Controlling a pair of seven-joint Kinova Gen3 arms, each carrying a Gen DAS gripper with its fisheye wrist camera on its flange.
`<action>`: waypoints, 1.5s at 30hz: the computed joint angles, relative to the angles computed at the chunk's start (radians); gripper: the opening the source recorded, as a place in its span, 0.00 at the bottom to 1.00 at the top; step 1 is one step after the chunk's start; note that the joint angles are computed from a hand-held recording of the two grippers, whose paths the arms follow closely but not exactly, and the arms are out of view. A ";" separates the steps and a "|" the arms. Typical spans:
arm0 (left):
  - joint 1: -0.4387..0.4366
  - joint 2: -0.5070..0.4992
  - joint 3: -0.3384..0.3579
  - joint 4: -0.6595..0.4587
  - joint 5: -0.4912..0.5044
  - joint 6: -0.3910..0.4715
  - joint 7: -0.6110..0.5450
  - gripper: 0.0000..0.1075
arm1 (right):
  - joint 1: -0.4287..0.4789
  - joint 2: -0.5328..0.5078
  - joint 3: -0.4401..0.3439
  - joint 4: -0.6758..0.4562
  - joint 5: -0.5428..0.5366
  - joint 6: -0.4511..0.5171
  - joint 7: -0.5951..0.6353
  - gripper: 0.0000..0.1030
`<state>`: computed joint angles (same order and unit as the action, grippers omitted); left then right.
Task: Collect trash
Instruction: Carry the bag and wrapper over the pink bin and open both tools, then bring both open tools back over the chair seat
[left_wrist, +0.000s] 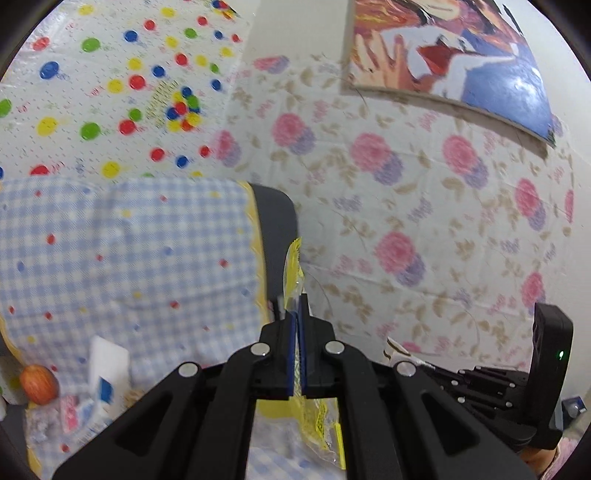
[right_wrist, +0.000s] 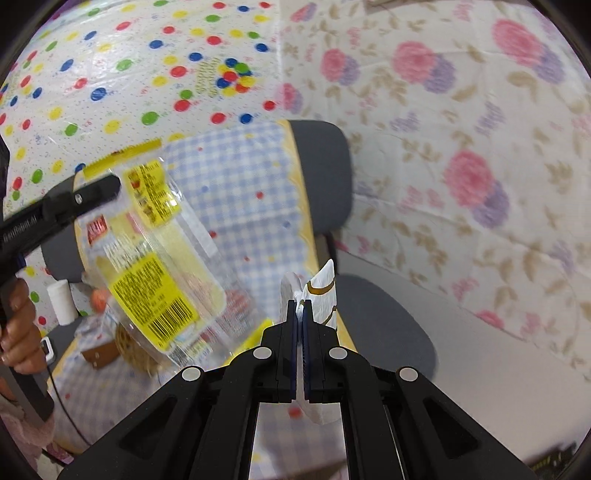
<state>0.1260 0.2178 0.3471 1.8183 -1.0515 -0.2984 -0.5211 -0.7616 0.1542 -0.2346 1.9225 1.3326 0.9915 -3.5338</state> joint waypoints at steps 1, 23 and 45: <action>0.000 0.002 0.010 0.007 -0.017 0.002 0.012 0.00 | -0.012 -0.005 -0.008 0.010 -0.014 0.026 -0.010 0.03; 0.138 0.076 0.136 0.139 0.142 0.056 -0.305 0.00 | -0.201 -0.034 -0.124 0.205 -0.360 0.328 -0.354 0.03; 0.266 0.165 0.091 0.040 0.520 0.211 -0.654 0.48 | -0.165 -0.068 -0.130 0.379 -0.352 0.195 -0.550 0.26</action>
<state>0.3924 0.3825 0.4382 1.8580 -0.5311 -0.0871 -1.1752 -0.9261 0.0859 -0.3646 2.3018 0.9807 1.1864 -4.0836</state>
